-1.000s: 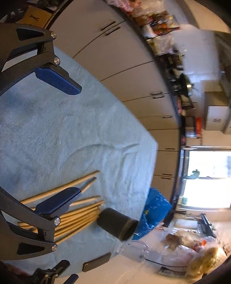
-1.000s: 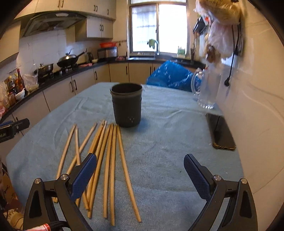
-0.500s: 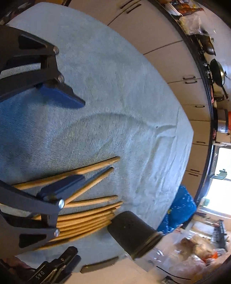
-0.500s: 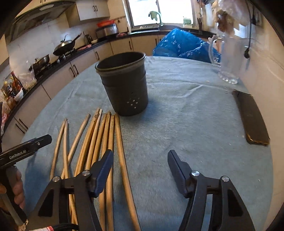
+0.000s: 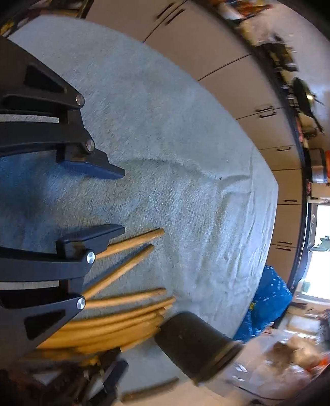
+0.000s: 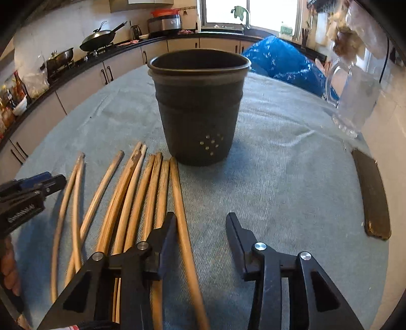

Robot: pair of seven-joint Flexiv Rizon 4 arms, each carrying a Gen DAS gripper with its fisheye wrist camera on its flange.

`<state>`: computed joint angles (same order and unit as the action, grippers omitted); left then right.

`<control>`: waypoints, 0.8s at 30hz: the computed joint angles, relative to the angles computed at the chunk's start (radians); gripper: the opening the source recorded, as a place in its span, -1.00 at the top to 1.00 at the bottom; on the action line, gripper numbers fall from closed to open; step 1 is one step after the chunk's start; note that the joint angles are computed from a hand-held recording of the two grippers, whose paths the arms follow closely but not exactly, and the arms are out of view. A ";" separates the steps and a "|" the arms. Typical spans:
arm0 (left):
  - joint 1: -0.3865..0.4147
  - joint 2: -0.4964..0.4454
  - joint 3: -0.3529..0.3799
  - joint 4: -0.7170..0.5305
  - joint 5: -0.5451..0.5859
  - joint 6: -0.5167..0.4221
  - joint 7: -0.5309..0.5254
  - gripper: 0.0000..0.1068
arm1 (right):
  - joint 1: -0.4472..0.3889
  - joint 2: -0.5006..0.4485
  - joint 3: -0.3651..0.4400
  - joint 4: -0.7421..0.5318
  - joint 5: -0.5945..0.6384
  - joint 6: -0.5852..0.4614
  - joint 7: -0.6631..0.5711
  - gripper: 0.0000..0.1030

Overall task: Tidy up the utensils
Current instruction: 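Close the left tool on one wooden chopstick while the right tool grasps another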

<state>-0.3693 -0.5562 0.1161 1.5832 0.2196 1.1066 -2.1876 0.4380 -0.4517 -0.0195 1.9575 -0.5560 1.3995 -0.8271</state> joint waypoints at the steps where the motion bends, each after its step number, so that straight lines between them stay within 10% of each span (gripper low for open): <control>1: 0.027 0.012 -0.029 0.031 -0.036 0.031 0.011 0.31 | -0.003 -0.001 0.004 -0.003 0.005 -0.004 -0.003 0.17; 6: 0.047 0.035 -0.047 0.101 -0.101 0.122 0.025 0.17 | 0.011 -0.005 -0.023 0.005 -0.007 0.026 0.012 0.16; 16: -0.046 -0.036 0.040 -0.042 0.016 0.022 -0.014 0.17 | 0.018 0.008 -0.037 0.022 -0.021 0.018 0.059 0.18; 19: -0.047 -0.036 0.040 -0.059 0.035 -0.028 0.004 0.94 | 0.015 0.018 -0.037 0.027 -0.022 0.002 0.079 0.45; 24: 0.018 -0.001 -0.026 0.007 -0.008 0.003 0.070 1.00 | -0.025 0.037 0.000 0.043 0.011 -0.016 0.081 0.72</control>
<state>-0.3514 -0.5572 0.0905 1.5903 0.2118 1.1098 -2.1174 0.4131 -0.4146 -0.0194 2.0007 -0.5452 1.3837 -0.7459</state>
